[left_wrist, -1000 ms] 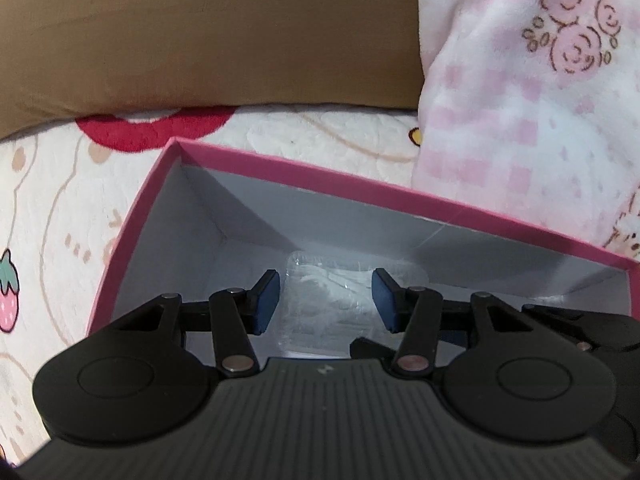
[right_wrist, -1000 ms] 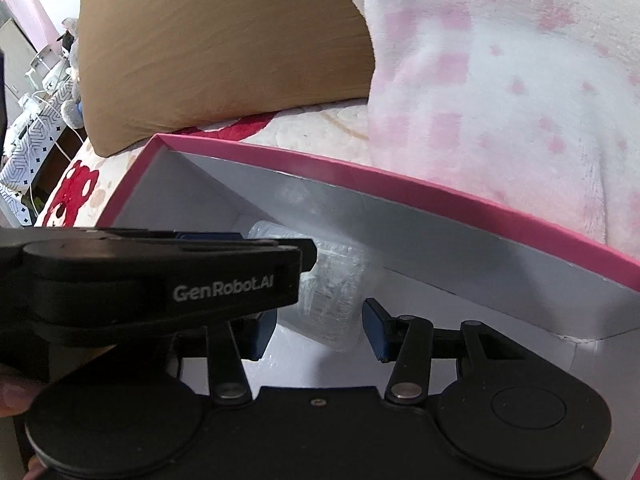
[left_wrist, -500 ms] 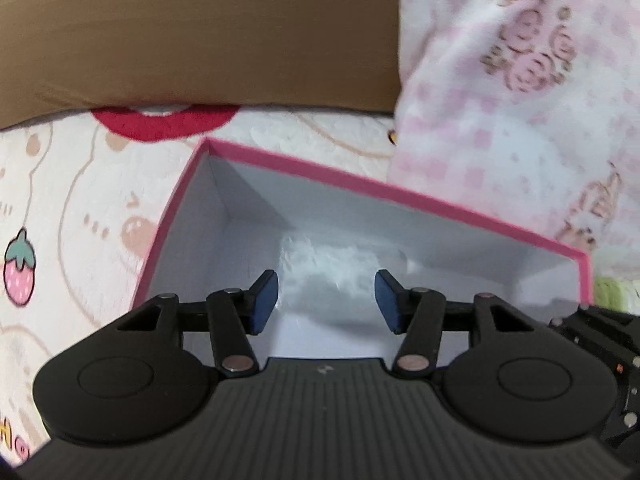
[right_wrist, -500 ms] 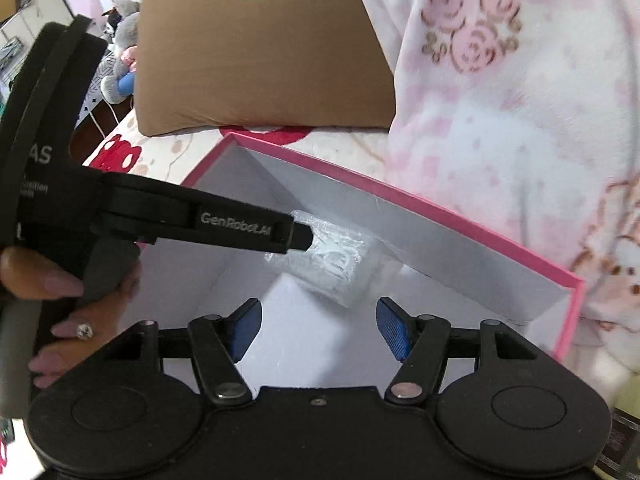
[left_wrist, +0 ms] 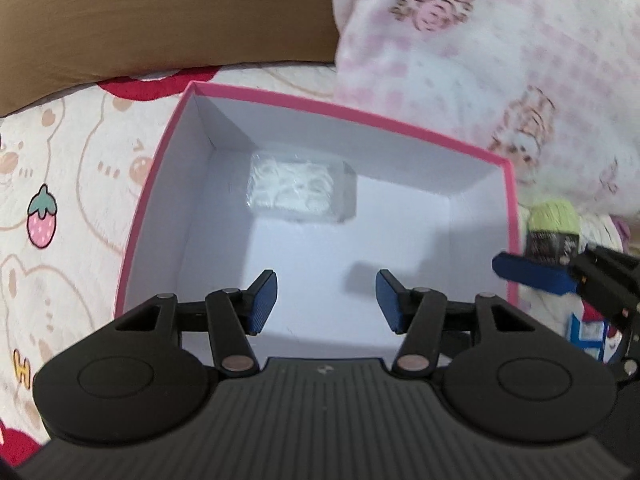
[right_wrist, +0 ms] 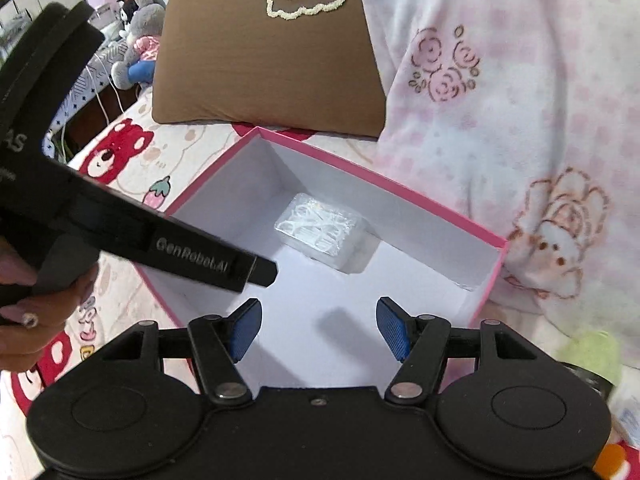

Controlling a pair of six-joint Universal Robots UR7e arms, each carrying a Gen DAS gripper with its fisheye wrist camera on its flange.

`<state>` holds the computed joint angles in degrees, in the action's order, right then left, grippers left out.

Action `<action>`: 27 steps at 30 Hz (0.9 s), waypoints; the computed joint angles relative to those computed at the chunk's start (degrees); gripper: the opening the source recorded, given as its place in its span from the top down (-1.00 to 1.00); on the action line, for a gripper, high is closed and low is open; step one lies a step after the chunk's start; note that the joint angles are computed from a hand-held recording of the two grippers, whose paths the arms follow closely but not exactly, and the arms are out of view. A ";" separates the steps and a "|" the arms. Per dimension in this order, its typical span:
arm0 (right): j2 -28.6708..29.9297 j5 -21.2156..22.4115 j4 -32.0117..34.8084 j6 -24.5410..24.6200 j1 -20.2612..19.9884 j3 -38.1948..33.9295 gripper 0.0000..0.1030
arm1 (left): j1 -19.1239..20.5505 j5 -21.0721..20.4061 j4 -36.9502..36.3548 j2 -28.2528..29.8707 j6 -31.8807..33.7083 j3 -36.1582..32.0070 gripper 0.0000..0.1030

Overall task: Organize objects
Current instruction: 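Withdraw the left gripper from the box and move toward the blue wipe pack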

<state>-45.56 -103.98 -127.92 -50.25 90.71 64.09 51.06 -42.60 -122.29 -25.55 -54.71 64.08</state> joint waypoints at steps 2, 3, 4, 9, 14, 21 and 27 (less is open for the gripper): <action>-1.09 -0.24 0.38 0.63 0.16 0.83 -0.33 | -0.84 -0.23 0.25 -0.67 -0.05 0.74 -0.04; -1.60 -0.36 0.82 1.06 0.22 1.09 -0.32 | -1.28 -0.32 -0.21 -1.15 -0.33 1.48 -0.04; -2.07 -0.61 1.14 1.32 0.29 1.36 -0.33 | -1.68 -0.54 -0.73 -1.66 -0.44 2.23 -0.05; -5.27 -2.38 -0.64 0.86 0.56 4.67 -0.33 | -3.46 -0.91 -2.21 -3.71 -1.01 5.35 -0.05; -9.32 -2.25 -0.99 0.80 0.34 7.91 -0.33 | -5.35 -2.53 0.33 -3.69 -2.19 4.74 -0.05; -14.59 -2.92 -2.56 -0.78 -0.21 12.83 -0.34 | -8.47 -3.62 4.03 -3.16 -4.04 3.55 -0.05; -18.55 -2.75 -2.89 -3.06 -1.32 16.32 -0.34 | -10.39 -5.07 5.03 -3.27 -2.89 4.16 -0.11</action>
<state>-64.11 -106.73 -130.81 -53.31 89.40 80.41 40.67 -47.67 -117.26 -28.83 -57.60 68.24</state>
